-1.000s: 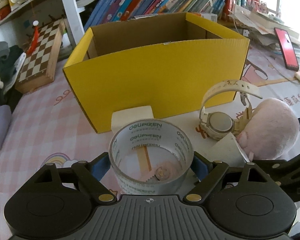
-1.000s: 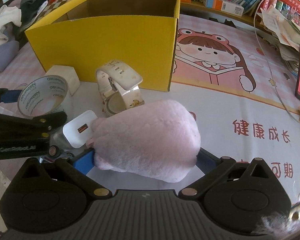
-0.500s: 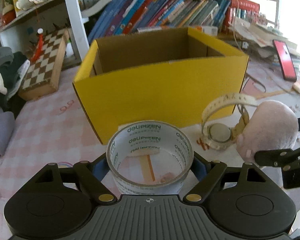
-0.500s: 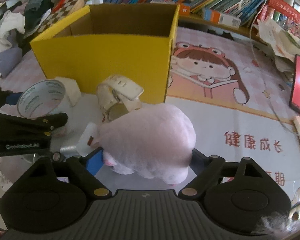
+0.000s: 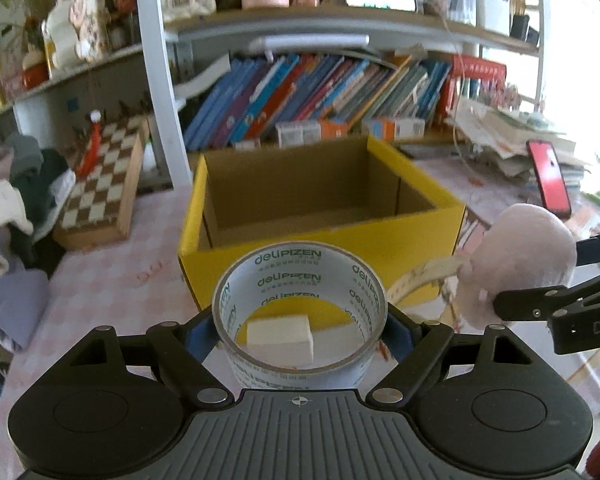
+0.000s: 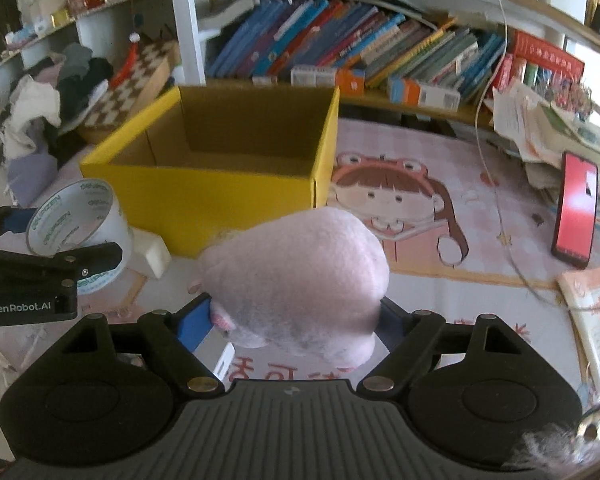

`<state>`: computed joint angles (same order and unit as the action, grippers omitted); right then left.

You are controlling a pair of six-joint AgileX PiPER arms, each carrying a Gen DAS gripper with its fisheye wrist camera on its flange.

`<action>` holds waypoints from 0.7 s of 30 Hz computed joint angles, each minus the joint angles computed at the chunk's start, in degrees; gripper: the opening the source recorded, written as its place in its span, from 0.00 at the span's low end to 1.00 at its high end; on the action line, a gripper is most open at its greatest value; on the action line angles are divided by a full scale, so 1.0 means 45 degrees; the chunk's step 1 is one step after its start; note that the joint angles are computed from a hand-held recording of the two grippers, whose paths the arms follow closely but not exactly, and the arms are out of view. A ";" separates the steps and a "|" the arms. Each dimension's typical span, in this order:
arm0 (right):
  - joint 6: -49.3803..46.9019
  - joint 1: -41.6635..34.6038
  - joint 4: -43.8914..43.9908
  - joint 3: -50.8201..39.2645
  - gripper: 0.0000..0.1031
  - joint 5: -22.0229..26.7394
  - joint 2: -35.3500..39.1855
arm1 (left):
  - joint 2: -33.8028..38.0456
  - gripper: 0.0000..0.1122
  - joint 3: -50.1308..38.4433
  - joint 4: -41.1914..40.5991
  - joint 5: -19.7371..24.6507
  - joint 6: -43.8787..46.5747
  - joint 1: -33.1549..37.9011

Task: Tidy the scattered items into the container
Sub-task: 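Lift the tape roll and pig with both tools and carry them into the yellow box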

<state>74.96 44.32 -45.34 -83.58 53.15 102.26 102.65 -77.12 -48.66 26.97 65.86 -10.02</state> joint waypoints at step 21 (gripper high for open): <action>-0.4077 -0.1806 -0.0837 -0.2899 0.80 -0.2428 0.1142 | 0.1717 0.75 -0.3868 0.0401 -0.0226 -0.0196 -0.0289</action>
<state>56.61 36.19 -49.10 -96.63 42.22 107.39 110.38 -94.52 -46.85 25.96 64.98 -11.32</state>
